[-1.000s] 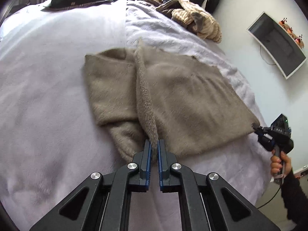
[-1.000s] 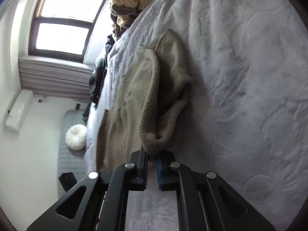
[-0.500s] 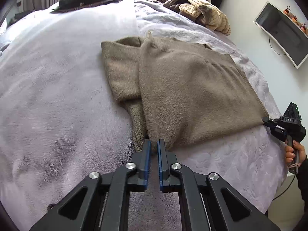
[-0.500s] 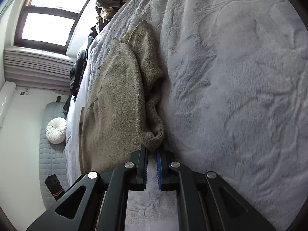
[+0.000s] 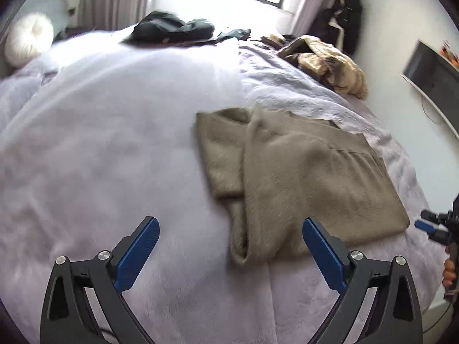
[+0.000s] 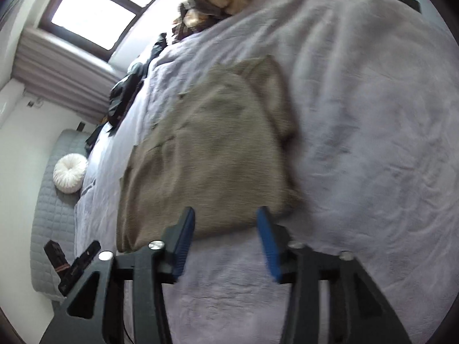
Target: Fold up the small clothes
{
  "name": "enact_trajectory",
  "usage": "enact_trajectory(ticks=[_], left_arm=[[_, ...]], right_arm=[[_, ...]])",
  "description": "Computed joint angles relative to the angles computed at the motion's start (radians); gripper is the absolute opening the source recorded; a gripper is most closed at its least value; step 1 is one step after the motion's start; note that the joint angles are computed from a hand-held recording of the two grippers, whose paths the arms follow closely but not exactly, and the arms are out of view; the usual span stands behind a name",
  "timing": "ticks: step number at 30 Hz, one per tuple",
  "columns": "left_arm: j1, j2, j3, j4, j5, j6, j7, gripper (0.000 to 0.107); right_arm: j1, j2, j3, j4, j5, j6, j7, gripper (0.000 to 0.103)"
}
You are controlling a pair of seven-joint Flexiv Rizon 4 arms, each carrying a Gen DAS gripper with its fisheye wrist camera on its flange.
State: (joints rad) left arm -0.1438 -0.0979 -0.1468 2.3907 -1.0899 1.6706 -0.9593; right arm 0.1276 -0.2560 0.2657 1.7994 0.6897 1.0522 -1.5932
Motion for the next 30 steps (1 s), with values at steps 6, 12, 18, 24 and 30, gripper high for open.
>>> enact_trajectory(ticks=[6, 12, 18, 24, 30], left_arm=[[0.025, -0.099, 0.078, -0.152, 0.265, -0.125, -0.123, 0.099], [0.035, -0.287, 0.165, -0.417, 0.541, -0.320, -0.323, 0.081], [0.160, -0.380, 0.062, -0.527, 0.538, -0.522, -0.364, 0.007], [0.176, -0.325, 0.046, -0.429, 0.505, -0.429, -0.288, 0.007], [0.146, -0.316, 0.088, -0.414, 0.594, -0.393, -0.380, 0.008]], right_arm=[[0.062, -0.046, 0.025, -0.052, -0.068, -0.014, -0.026, 0.052], [0.083, -0.067, 0.037, -0.045, -0.107, 0.007, -0.013, 0.052], [0.058, -0.079, 0.024, -0.036, -0.140, 0.021, 0.025, 0.052], [0.036, -0.099, 0.030, -0.044, -0.146, 0.023, 0.017, 0.052], [0.034, -0.116, 0.034, -0.035, -0.159, 0.026, 0.067, 0.052]])
